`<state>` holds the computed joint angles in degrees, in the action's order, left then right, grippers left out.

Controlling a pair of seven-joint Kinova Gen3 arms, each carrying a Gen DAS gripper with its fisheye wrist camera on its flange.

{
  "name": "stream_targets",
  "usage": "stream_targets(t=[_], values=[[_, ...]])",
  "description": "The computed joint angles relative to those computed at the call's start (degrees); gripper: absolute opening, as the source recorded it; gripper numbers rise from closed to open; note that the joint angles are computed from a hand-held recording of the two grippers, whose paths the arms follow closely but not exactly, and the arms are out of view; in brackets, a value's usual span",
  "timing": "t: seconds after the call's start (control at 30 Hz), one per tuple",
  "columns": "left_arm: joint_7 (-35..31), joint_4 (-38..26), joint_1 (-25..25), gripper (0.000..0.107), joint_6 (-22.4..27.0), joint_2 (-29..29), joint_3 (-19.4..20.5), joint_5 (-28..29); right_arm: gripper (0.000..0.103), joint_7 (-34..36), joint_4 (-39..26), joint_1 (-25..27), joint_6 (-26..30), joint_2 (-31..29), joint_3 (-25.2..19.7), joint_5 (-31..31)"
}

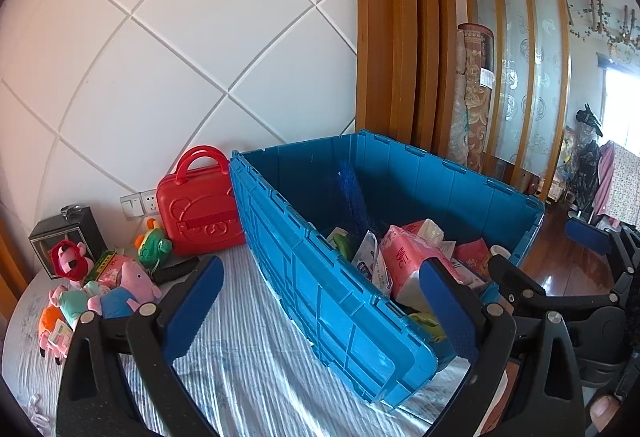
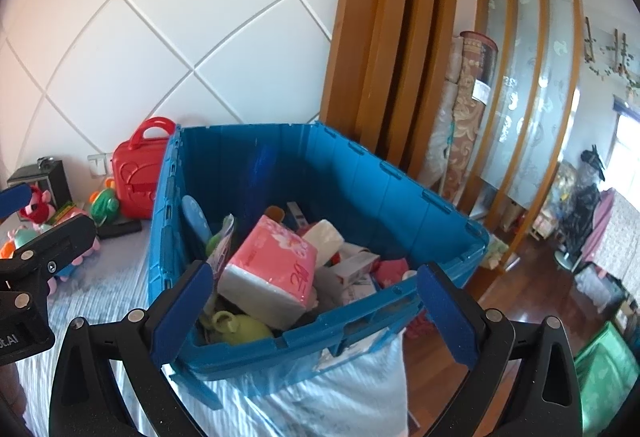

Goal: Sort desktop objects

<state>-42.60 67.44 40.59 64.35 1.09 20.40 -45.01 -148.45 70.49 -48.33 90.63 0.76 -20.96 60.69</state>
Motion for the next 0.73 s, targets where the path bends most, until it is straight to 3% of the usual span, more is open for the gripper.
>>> stream_targets(t=[0.73], values=[[1.36,-0.67,2.25,0.1,-0.19,1.31,-0.93,-2.94,0.103,0.36,1.61,3.31,-2.44,-1.38,-0.07,-1.28]])
